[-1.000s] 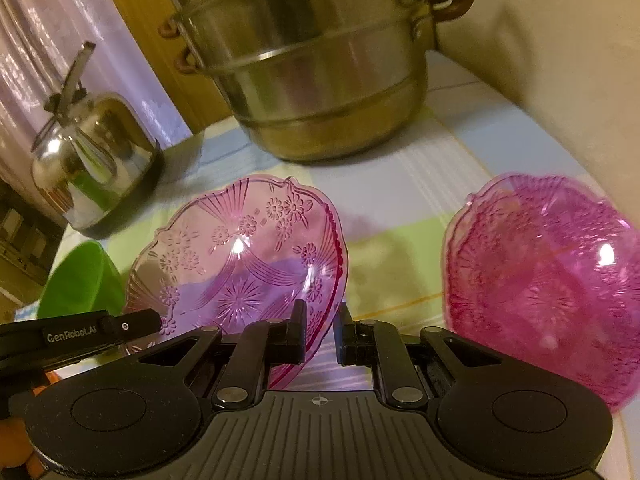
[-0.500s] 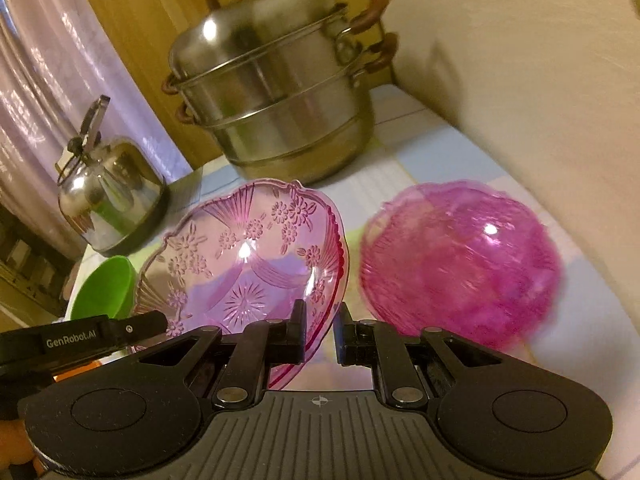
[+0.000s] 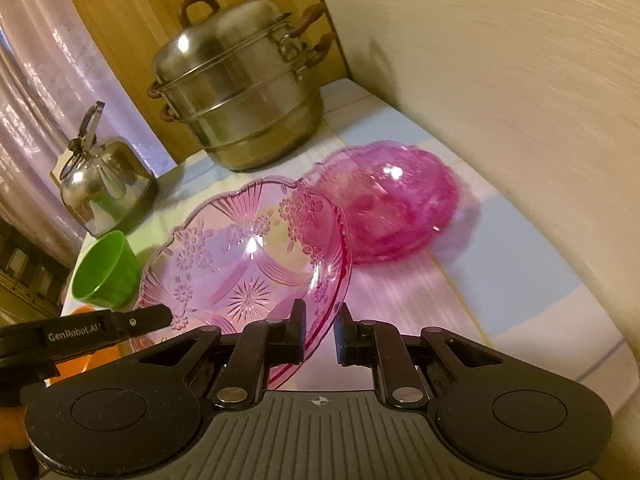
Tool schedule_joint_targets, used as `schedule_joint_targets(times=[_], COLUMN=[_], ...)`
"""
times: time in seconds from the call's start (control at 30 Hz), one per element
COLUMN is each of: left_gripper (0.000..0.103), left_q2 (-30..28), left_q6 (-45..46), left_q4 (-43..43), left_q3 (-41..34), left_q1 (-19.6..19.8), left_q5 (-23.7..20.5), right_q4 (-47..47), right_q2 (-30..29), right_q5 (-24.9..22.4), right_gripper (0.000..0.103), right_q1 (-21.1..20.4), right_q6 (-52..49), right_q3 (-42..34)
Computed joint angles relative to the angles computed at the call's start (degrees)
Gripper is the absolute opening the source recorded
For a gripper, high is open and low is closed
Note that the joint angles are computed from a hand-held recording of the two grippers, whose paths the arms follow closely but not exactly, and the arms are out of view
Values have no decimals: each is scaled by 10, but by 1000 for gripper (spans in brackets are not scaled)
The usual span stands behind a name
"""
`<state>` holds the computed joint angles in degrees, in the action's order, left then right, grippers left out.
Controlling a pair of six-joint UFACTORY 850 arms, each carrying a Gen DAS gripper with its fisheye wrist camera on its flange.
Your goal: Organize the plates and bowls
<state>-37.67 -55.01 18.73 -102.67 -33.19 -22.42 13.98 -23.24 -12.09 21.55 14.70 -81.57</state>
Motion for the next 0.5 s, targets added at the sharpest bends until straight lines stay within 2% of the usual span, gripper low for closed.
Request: schedule_joint_targets(times=[0.13,0.23,0.5], left_gripper=[11,11,11], left_q2=[-1,-5,-21], left_q6=[-4,7,21], left_q4=[11,-6,-16], left_q3=[3,1,-22], left_q1=[-12,-14,-15], left_q5=[-3,-1,-2], right_q4=[-14,-104,-101], right_q2=[24,29,29], right_q5=[9,12,5], right_gripper=[14,14,14], right_q1=[-4,-2,-10], right_q6=[20,99,94], right_q3=[35,41,46])
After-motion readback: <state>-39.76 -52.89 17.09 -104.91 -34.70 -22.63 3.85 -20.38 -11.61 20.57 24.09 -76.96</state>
